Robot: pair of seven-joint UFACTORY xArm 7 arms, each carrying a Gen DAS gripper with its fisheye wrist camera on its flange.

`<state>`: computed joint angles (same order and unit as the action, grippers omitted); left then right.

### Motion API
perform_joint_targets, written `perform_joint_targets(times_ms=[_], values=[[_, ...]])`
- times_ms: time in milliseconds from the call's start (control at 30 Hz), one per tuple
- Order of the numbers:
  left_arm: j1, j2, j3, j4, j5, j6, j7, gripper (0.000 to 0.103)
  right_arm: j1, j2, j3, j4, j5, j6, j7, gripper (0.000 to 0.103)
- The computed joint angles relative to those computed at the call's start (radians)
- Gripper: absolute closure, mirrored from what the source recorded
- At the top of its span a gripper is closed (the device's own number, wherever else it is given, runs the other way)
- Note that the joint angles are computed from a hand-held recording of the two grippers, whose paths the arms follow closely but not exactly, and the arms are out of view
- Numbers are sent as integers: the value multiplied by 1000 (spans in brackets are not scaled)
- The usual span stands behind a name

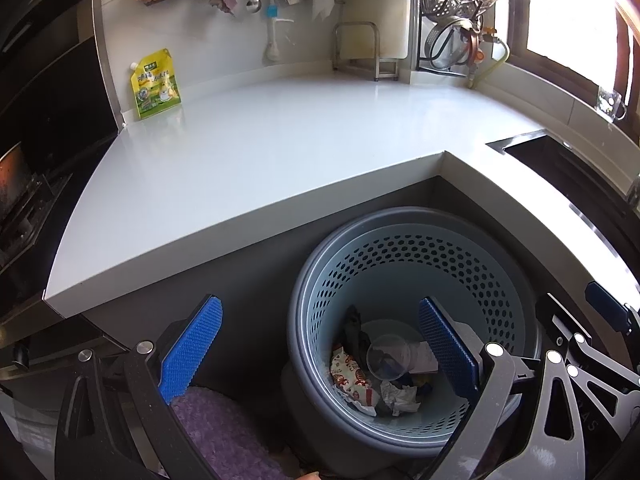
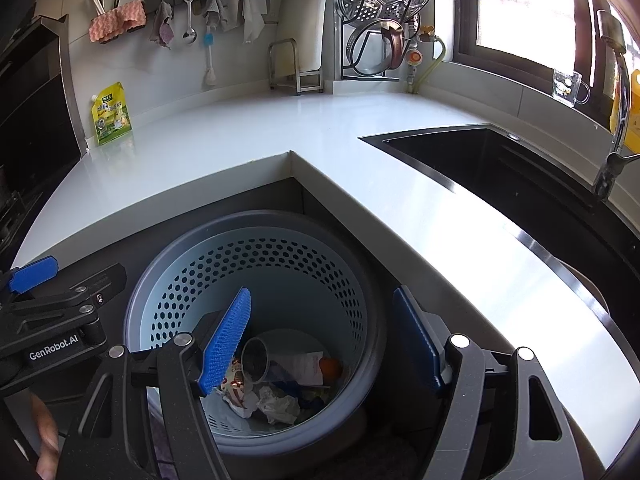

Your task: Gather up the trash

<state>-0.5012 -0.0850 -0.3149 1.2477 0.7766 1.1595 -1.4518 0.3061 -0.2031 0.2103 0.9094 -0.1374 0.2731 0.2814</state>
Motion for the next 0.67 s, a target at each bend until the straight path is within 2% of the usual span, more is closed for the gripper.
perform_joint_targets(times_ms=[667], values=[[-3, 12, 11, 6, -16, 4, -6, 6, 4, 8, -4, 0, 6, -2, -3, 33]])
